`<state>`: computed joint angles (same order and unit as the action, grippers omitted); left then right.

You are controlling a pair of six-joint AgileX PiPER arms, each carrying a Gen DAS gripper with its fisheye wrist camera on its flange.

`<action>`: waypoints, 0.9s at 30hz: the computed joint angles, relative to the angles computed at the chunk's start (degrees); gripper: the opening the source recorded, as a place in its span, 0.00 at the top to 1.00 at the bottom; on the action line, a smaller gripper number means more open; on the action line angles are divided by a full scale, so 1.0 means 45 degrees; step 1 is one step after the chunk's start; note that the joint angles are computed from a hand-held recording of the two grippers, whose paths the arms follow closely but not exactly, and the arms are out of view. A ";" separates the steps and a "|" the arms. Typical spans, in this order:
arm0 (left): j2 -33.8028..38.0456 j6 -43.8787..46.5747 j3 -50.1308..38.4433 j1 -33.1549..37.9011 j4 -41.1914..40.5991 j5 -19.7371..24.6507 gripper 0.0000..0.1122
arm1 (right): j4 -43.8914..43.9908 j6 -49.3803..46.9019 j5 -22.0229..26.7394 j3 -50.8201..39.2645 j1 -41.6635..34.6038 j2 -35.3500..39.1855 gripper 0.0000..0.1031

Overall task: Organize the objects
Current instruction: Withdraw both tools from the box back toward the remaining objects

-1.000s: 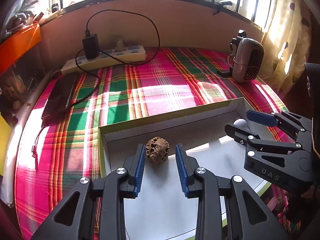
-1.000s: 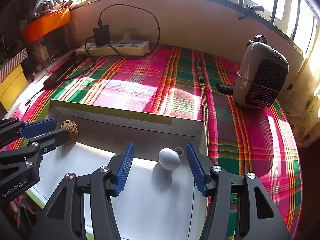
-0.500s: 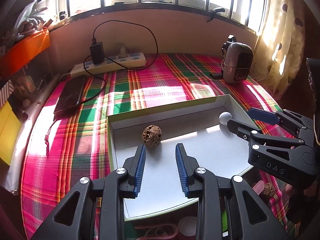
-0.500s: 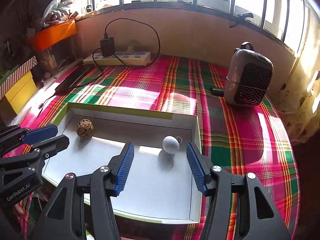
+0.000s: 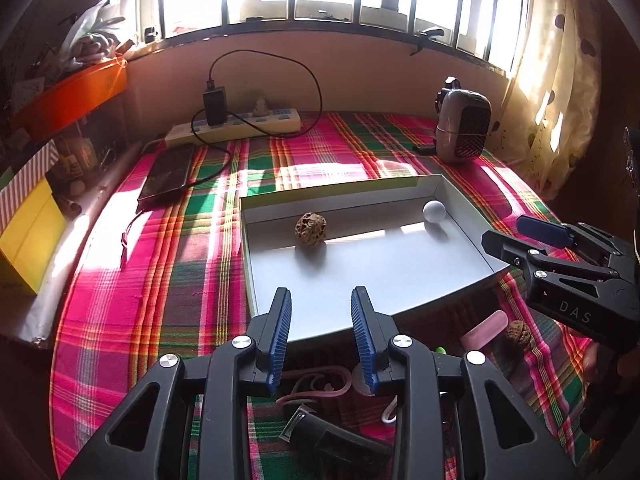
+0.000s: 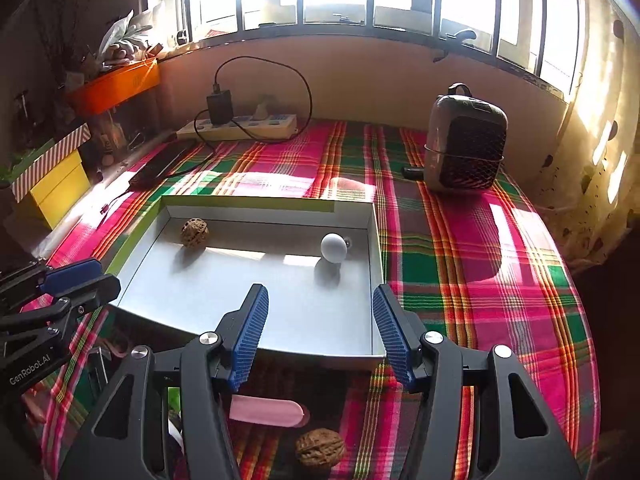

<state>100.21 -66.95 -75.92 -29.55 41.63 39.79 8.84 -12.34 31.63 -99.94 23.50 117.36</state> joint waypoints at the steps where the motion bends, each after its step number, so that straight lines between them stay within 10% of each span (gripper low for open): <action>1: -0.0142 -0.0239 0.0222 -0.0066 0.0122 -0.0043 0.74 | 0.0028 0.0000 -0.0184 0.0339 -0.0016 -0.0204 0.46; 27: -0.1776 -0.5366 0.3765 -0.2313 0.2424 0.0613 0.70 | 0.2997 -0.2735 -0.2803 0.5965 -0.1022 -0.3031 0.46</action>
<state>92.22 -91.09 -58.98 -39.96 52.54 42.54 22.32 -24.64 19.02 -73.09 18.90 103.72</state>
